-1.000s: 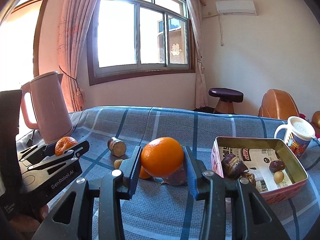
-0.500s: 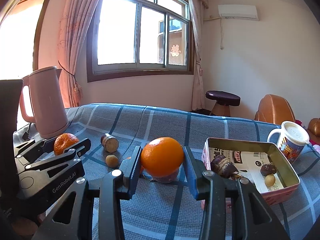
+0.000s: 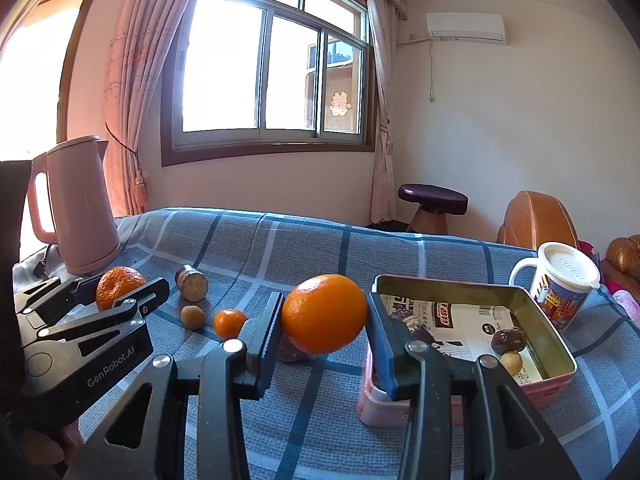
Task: Organize fruits
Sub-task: 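Carry both held oranges over the pink tin box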
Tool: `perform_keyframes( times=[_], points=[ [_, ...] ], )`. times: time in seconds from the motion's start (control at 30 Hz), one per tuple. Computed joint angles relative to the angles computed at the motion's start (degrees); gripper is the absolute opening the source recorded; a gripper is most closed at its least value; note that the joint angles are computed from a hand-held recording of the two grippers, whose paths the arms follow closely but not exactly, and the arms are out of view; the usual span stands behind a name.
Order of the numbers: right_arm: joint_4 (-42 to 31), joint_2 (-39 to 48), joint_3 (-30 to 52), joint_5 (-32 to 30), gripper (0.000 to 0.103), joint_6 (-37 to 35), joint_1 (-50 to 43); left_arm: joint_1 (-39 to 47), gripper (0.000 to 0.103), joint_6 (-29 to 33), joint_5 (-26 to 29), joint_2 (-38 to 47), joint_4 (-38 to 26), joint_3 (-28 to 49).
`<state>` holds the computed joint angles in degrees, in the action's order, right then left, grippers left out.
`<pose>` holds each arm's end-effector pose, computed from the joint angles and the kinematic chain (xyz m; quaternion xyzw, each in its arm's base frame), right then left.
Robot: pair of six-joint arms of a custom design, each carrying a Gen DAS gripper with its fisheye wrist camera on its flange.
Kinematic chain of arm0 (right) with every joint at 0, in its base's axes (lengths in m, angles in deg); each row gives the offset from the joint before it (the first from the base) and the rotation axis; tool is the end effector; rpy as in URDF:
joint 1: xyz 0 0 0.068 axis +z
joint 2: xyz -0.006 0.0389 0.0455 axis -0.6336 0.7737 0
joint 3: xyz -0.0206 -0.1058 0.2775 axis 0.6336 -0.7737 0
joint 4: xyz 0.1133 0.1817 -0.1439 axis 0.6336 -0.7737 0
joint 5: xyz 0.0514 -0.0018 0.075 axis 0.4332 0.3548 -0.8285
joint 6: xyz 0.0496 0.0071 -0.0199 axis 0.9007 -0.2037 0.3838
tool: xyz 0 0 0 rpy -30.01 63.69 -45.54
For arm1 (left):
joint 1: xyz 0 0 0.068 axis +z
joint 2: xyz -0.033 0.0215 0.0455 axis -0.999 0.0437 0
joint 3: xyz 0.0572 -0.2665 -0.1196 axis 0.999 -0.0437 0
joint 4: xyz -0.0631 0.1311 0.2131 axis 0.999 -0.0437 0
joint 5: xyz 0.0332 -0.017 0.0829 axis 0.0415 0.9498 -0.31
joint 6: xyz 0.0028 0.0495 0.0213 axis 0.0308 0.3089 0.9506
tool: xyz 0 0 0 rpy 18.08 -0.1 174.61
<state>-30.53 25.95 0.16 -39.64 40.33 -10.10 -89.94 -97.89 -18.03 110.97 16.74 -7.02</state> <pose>0.2535 0.1366 0.1401 -0.1740 0.8110 0.0916 0.5510 0.2252 0.0008 0.1364 -0.1354 0.8460 0.0703 0.5109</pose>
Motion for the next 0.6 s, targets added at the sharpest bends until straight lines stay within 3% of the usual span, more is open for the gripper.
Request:
perform_keyframes(
  times=[0.6],
  points=[
    [0.27, -1.48, -0.64, -6.31, 0.043, -1.6, -10.82, -11.31, 0.049, -2.74, -6.86, 3.64, -2.07, 4.41]
  ],
)
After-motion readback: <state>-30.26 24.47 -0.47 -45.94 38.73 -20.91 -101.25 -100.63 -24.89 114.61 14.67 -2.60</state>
